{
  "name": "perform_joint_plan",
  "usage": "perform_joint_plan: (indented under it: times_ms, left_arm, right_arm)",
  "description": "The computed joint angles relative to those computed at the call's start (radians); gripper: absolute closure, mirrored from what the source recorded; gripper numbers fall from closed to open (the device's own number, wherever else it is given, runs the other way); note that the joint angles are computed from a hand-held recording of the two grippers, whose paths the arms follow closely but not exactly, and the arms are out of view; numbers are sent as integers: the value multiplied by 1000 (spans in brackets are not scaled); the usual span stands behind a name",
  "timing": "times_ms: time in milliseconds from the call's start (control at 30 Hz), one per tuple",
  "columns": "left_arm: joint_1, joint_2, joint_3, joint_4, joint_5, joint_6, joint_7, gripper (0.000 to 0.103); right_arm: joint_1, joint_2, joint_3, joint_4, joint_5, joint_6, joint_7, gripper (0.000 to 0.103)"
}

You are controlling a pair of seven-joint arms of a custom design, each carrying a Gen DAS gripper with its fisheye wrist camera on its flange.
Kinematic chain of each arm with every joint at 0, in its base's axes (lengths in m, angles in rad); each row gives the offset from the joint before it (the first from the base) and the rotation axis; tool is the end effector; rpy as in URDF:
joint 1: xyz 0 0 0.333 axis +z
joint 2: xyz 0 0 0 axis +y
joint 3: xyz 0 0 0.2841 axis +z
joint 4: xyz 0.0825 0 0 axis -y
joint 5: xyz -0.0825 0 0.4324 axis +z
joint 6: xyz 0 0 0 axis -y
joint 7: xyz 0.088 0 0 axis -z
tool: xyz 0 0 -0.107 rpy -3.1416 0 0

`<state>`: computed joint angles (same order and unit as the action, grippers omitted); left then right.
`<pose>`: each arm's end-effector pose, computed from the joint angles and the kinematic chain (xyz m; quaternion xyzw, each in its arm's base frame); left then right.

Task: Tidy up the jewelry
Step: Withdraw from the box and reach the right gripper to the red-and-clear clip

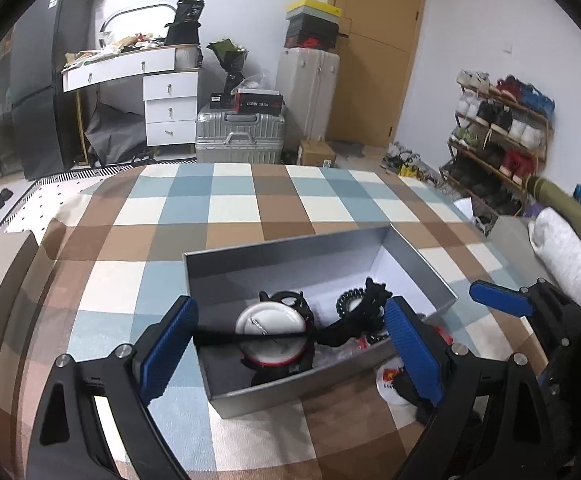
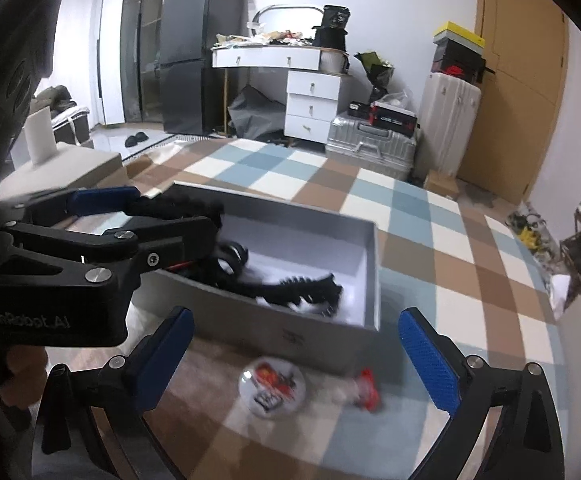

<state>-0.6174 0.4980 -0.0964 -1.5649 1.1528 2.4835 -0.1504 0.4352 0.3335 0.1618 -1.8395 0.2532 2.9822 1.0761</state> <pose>0.5714 -0.4874 0.3493 -0.7031 0.5603 -0.3317 0.2858 0.6026 0.3774 0.3874 -0.8539 0.3330 -0.1944 0.3497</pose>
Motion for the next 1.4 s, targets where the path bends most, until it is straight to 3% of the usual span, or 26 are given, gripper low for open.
perform_joint_plan:
  times_ms: [100,433,800,1067,1333,1400]
  left_arm:
    - [-8,-5,1,-5,10,-18,-4,2]
    - [0,-30,-14,-48,8,23,-46,2]
    - [-8,-19,-37,-49,-44,1,15,2]
    - [2,-2,-41,-41,-129,33,90,2]
    - [-9,0,-33,-41,-170,34,118,2]
    - [-9,4,-36,-37,-182,28,130,2]
  right_arm:
    - [-33,-15,26,-16,52,-24,-21,0]
    - [-43,-41,2,-51,83,-31,17,0]
    - [-27,-62,-64,-71,-22,-92,151,0]
    - [-24,-37,-79,-47,-87,-137,228,1]
    - [-35,-20,-64,-27,-92,-166,220,13]
    - [-31,-14,-65,-18,-99,-178,222,28]
